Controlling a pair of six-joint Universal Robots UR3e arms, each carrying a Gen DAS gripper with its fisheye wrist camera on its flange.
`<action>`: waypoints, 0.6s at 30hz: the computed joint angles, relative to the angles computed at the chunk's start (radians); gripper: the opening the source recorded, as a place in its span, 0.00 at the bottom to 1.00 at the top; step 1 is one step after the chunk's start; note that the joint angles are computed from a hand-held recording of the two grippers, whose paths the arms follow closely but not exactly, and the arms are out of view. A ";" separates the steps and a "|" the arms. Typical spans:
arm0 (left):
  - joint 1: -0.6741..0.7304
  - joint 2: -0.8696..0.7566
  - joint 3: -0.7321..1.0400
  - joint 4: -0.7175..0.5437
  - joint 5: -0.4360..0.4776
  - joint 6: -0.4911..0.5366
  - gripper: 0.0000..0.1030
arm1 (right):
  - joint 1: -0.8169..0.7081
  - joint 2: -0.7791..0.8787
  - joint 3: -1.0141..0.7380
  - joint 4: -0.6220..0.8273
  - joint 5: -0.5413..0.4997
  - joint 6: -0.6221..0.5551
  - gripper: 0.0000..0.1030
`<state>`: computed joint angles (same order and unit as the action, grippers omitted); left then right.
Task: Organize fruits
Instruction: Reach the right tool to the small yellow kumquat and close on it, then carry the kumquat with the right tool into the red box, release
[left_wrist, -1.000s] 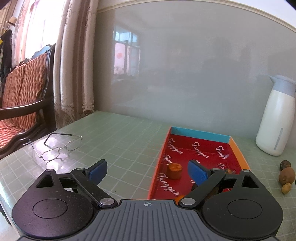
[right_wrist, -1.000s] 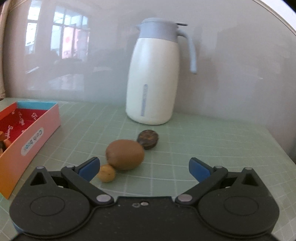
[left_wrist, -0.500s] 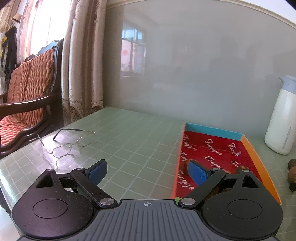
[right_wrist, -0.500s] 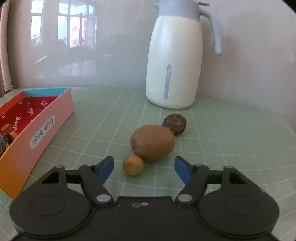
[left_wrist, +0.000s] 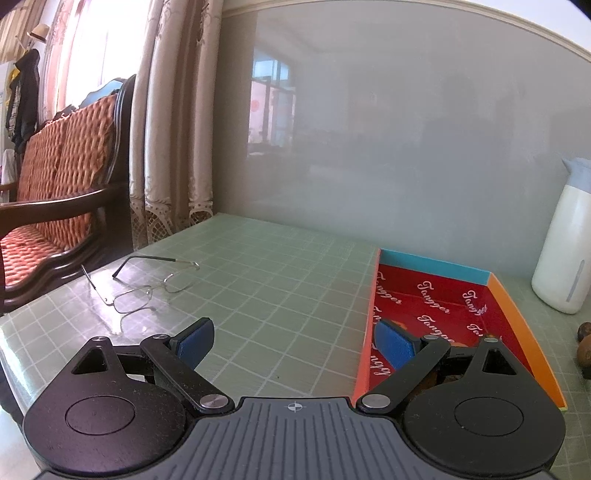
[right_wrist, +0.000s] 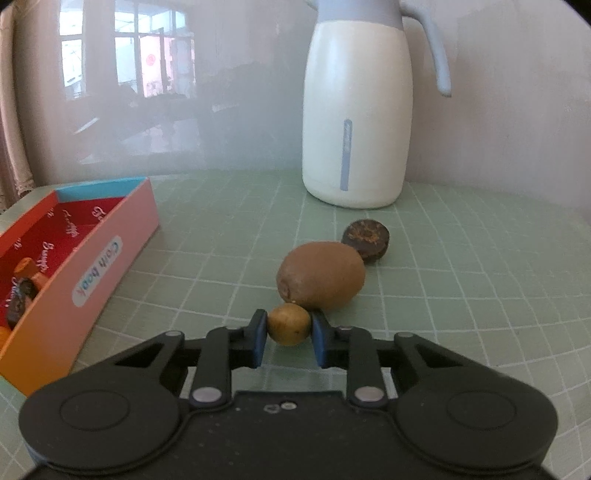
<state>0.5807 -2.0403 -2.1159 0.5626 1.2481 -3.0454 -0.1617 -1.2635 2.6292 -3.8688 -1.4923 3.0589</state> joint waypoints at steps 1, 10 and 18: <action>0.000 0.000 0.000 0.001 0.000 0.001 0.90 | -0.002 -0.009 0.009 -0.006 0.007 -0.003 0.24; 0.011 -0.001 -0.003 0.004 0.015 0.014 0.90 | 0.050 -0.054 -0.005 0.002 0.031 0.012 0.24; 0.041 0.000 -0.016 0.001 0.030 0.052 0.91 | 0.157 -0.032 -0.063 0.000 0.018 0.079 0.24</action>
<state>0.6220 -2.0407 -2.1314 0.5632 1.2778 -2.9938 -0.0052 -1.2951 2.5666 -3.8684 -1.4746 3.1379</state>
